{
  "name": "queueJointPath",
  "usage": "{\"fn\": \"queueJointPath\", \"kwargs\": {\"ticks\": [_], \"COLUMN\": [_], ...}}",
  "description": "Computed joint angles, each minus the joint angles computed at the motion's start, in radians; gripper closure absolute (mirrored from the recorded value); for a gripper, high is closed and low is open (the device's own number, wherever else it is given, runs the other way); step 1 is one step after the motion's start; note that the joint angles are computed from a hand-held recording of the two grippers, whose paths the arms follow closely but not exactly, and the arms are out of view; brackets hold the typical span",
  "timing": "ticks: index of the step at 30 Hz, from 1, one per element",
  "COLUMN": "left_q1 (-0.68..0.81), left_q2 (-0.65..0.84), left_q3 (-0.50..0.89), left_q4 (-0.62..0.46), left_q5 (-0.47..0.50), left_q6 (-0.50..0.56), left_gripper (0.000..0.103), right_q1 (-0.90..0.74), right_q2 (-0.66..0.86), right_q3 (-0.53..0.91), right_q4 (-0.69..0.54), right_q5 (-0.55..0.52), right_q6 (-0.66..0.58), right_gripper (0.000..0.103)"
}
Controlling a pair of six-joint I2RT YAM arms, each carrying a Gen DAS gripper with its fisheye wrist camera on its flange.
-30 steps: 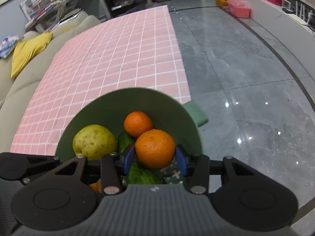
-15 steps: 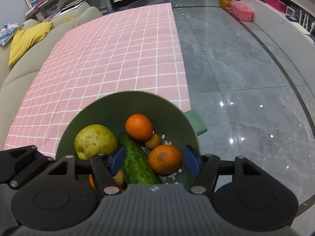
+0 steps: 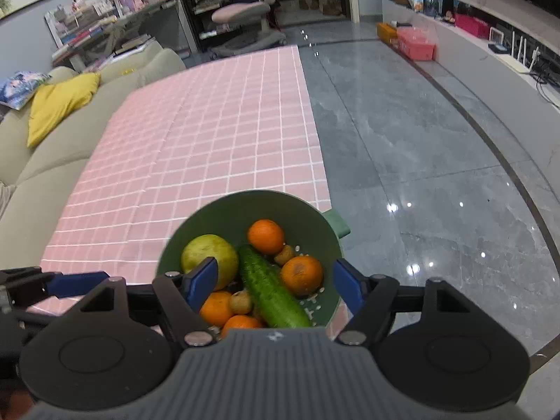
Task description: Organize fruits
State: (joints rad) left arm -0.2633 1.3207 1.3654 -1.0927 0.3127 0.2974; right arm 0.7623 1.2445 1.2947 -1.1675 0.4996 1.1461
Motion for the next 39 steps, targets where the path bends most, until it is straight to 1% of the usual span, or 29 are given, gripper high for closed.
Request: {"fn": "queueJointPath", "kwargs": {"ticks": [2,6,8,11,13,16,19,27,39], "left_q1": [-0.003,0.039,0.059,0.072,0.074,0.051,0.037,-0.038,-0.062], "left_q2": [-0.041,-0.093,-0.116,-0.135,-0.155,-0.182,-0.195,-0.223,-0.238], "left_q3": [-0.023,-0.034,-0.046,-0.064,-0.067,-0.089,-0.093,-0.111,-0.116], "left_q4": [0.006,-0.010,-0.011,-0.018,-0.030,-0.022,-0.020,-0.028,-0.054], "left_q5": [-0.050,-0.078,-0.086,-0.067,-0.071,-0.098,-0.135,-0.233,-0.244], "left_q6": [-0.022,-0.061,-0.078,-0.086,-0.078,-0.079,-0.080,-0.125,-0.160], "left_gripper": [0.010,0.010,0.010,0.010,0.010,0.010,0.010,0.010,0.010], "right_q1": [0.064,0.188,0.247,0.312,0.333,0.346,0.357,0.370,0.375], "right_q2": [0.002,0.038,0.060,0.094,0.106,0.104,0.114,0.096,0.073], "right_q3": [0.031,0.125,0.161,0.198,0.207,0.202,0.211,0.193,0.172], "right_q4": [-0.052,-0.214,-0.281,-0.340,-0.346,-0.325,-0.335,-0.343,-0.347], "right_q5": [0.046,0.125,0.146,0.151,0.147,0.136,0.135,0.122,0.110], "right_q6": [0.067,0.203,0.263,0.303,0.303,0.292,0.294,0.315,0.338], "right_gripper": [0.028,0.026,0.026,0.026,0.026,0.026,0.026,0.026,0.026]}}
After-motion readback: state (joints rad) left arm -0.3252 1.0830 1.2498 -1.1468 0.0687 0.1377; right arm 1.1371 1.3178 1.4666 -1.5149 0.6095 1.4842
